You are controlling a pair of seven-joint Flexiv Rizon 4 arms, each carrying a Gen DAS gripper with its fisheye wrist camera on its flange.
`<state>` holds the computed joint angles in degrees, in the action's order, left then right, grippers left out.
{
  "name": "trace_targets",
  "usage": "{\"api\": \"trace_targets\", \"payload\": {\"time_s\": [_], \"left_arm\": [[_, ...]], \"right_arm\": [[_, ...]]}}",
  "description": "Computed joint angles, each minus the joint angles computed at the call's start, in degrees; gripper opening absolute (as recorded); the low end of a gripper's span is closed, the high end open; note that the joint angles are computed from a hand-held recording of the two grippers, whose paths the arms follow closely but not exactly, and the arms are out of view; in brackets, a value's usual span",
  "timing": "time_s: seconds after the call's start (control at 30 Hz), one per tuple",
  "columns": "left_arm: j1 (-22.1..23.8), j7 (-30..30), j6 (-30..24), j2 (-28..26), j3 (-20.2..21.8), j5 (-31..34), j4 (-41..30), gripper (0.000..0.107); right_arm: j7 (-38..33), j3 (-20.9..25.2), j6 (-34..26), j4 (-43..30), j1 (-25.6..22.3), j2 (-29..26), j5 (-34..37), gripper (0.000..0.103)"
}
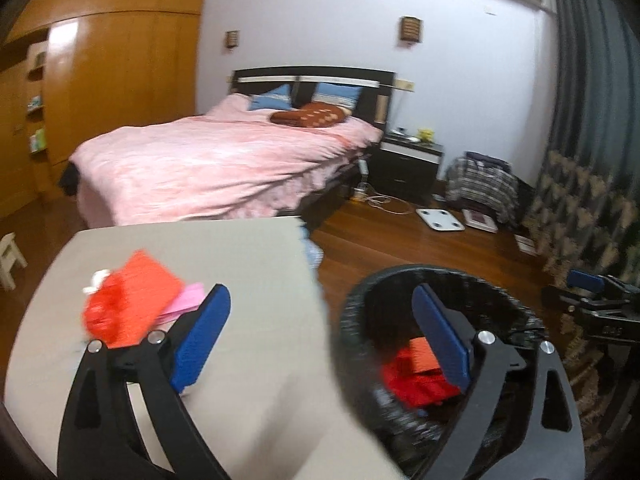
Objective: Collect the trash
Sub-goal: 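Carry the red glove and orange mesh sleeve to the bin and release both, then grasp the pink sock with the right tool while the left tool grasps the grey sock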
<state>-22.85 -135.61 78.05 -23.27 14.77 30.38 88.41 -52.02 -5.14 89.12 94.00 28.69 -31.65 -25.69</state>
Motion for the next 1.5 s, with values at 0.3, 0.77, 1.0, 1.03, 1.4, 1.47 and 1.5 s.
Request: {"api": "trace_targets", "payload": {"time_s": [0.3, 0.77, 1.0, 1.03, 1.4, 1.47, 1.5], "left_arm": [[-1.55, -12.54, -6.99, 9.21, 5.60, 12.66, 7.82, 0.090], [8.08, -19.46, -13.08, 16.06, 2.32, 21.36, 15.90, 0.090], [15.86, -18.74, -9.77, 14.79, -0.73, 21.05, 17.36, 0.090], [16.76, -18.60, -9.51, 14.67, -1.32, 21.12, 17.49, 0.090], [21.28, -16.36, -6.98, 11.99, -2.84, 19.28, 18.45, 0.090], [21.40, -16.02, -6.50, 11.56, -2.47, 18.61, 18.75, 0.090], [21.41, -15.96, -6.21, 11.34, -2.27, 18.37, 18.87, 0.090]], "right_arm": [[-5.53, 10.21, -1.41, -8.26, -1.57, -5.39, 3.59, 0.097], [-13.40, 15.06, -6.26, -25.36, 5.05, -16.98, 5.97, 0.097], [-16.40, 14.69, -9.19, -35.12, 9.42, -24.24, 6.67, 0.097], [-17.11, 15.11, -10.83, -37.29, 9.90, -25.69, 6.73, 0.096], [-22.26, 15.64, -24.96, -51.16, 13.50, -33.67, 11.29, 0.075], [-23.70, 15.97, -27.27, -53.39, 13.79, -34.50, 12.66, 0.069], [-24.41, 16.01, -28.01, -53.98, 13.89, -34.69, 13.33, 0.065]]}}
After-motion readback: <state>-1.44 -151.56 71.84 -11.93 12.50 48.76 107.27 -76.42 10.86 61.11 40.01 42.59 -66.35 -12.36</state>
